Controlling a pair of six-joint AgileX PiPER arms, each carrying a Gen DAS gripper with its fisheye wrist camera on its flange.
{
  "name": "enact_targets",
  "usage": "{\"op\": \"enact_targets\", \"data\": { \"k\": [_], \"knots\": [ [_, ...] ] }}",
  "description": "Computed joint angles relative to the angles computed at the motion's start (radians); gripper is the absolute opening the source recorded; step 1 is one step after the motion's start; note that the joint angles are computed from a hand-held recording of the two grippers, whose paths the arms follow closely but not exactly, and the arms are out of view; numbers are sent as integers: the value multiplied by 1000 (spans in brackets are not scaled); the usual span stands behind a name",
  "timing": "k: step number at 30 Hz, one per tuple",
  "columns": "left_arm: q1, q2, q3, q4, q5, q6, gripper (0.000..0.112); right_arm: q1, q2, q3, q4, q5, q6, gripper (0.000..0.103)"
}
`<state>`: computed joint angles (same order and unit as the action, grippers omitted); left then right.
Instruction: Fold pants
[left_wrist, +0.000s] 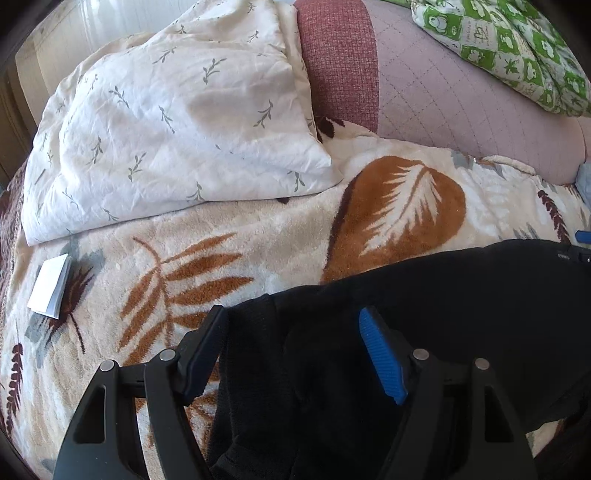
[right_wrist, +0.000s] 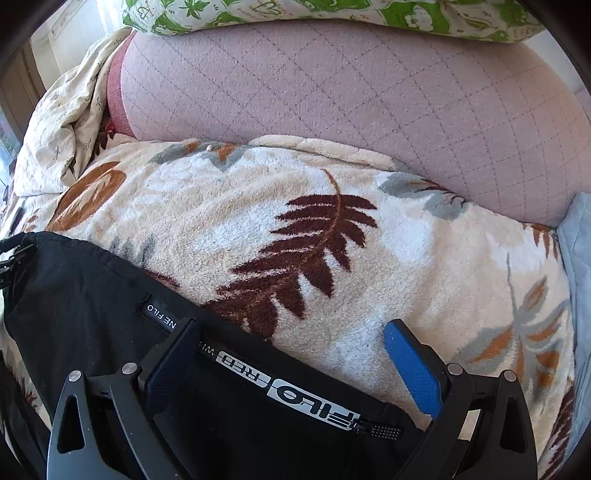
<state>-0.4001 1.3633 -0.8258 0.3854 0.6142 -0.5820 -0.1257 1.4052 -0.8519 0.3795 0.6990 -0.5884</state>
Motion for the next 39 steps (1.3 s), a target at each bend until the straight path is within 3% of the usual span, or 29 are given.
{"op": "enact_targets", "data": {
  "k": [4,5,6,7,8,9,12,14,17,22,25,28,29,30,31,35,37,39],
  "knots": [
    [15,7,-1,-45,-19,42,74,-9,-3,7,31,11,-38,100],
    [9,6,-1,-38,-16,37,69,-12,-6,7,42,18,-52,96],
    [6,2,0,-46,-21,48,61,-13,-7,6,52,27,-63,89],
    [-4,-5,0,-31,-17,38,35,-19,-13,3,72,48,-91,84],
    [0,-18,0,-55,-12,68,19,-24,-16,-1,93,69,-118,70],
    [5,-29,-1,-94,-9,107,17,-26,-24,1,106,84,-134,49],
    [-16,-62,-2,-72,20,97,15,-16,-53,-1,94,120,-124,19],
    [-15,-88,-7,-84,33,102,14,-39,-58,-12,105,159,-125,5],
    [-30,-136,-19,-86,70,105,14,-78,-89,-17,115,204,-134,1],
    [-71,-239,-45,-80,153,101,14,-127,-144,-11,132,249,-147,1],
    [-93,-271,-66,-74,183,94,14,-142,-158,-12,108,222,-124,2],
    [-99,-278,-77,-71,186,85,14,-167,-116,-42,108,233,-102,11],
    [-99,-283,-79,-70,188,83,14,-159,-98,-54,86,233,-84,32],
    [-101,-283,-77,-69,181,76,14,-148,-77,-66,61,232,-71,65],
    [-98,-281,-75,-72,174,76,14,-144,-68,-64,54,223,-81,76],
    [-83,-266,-61,-73,149,76,14,-140,-7,-58,86,227,-182,77],
    [-74,-249,-51,-67,135,69,14,-96,-12,-24,56,172,-205,76],
    [-69,-240,-43,-63,127,59,14,-83,-20,-20,51,170,-223,64]
  ]
}}
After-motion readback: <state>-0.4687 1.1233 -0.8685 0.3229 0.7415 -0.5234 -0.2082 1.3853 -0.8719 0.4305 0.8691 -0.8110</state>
